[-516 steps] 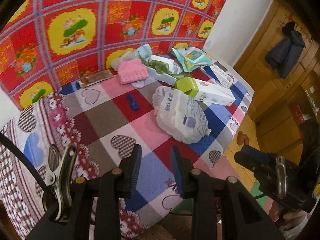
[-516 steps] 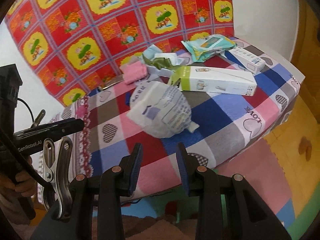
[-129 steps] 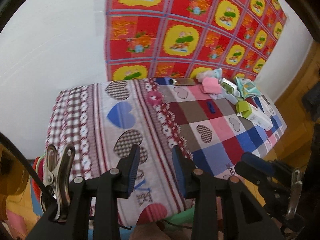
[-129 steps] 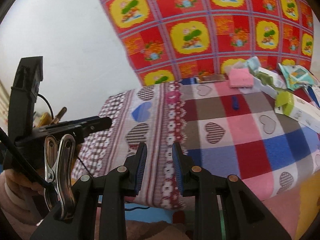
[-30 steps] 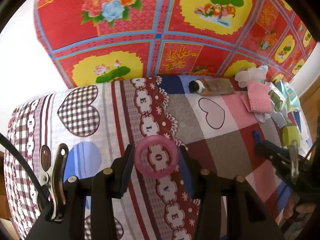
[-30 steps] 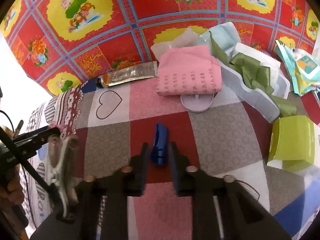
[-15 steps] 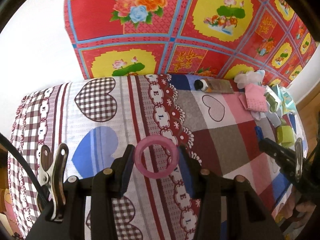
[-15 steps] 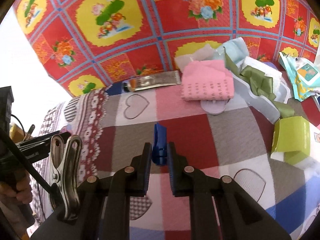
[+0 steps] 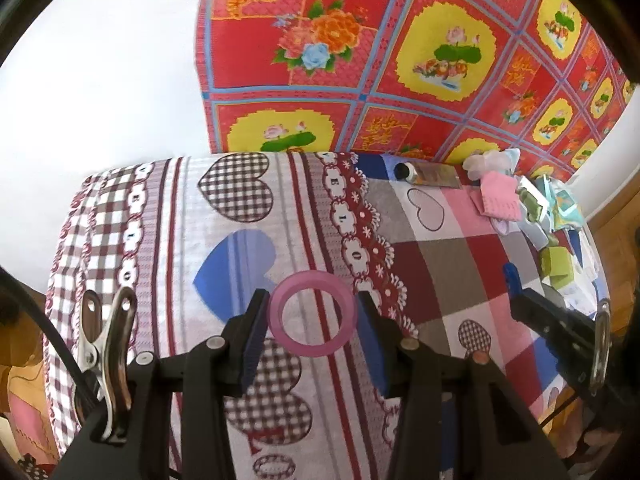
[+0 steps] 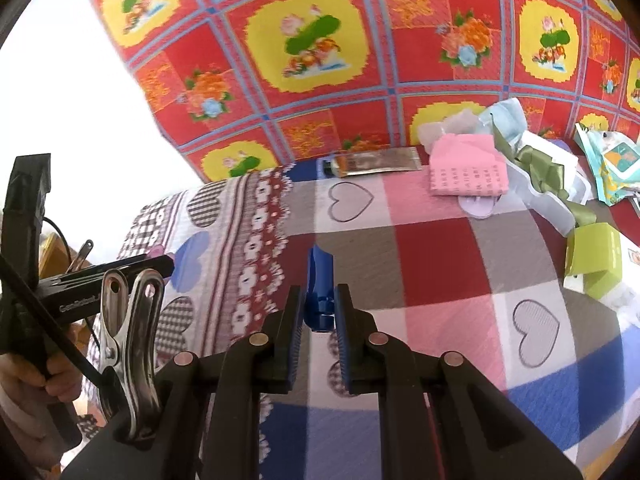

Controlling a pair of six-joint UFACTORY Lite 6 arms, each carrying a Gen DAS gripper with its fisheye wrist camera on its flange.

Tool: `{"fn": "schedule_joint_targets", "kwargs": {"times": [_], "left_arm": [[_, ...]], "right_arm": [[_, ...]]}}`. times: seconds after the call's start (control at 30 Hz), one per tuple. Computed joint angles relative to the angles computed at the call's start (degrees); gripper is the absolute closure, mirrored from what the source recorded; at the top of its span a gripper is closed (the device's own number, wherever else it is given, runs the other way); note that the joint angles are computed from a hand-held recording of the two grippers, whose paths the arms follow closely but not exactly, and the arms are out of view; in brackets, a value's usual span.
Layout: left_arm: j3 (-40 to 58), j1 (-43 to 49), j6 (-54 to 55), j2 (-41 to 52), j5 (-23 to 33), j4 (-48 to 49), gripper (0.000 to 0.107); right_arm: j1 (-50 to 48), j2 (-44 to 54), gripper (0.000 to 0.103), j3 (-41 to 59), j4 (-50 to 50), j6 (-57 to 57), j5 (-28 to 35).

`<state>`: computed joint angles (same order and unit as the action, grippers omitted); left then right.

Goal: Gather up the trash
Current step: 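Carry the pink ring and blue clip with both grippers over the red bucket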

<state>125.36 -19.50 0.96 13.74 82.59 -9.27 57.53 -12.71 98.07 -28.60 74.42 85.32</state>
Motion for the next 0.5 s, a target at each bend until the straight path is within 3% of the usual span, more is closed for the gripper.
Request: {"fn": "schedule_joint_targets", "kwargs": {"times": [0.5], "left_arm": [[-12.0, 14.4, 12.0, -13.8, 3.1, -6.3, 0.062]], "right_arm": [[17.7, 18.7, 0.087, 22.9, -8.1, 9.3, 10.8]]}}
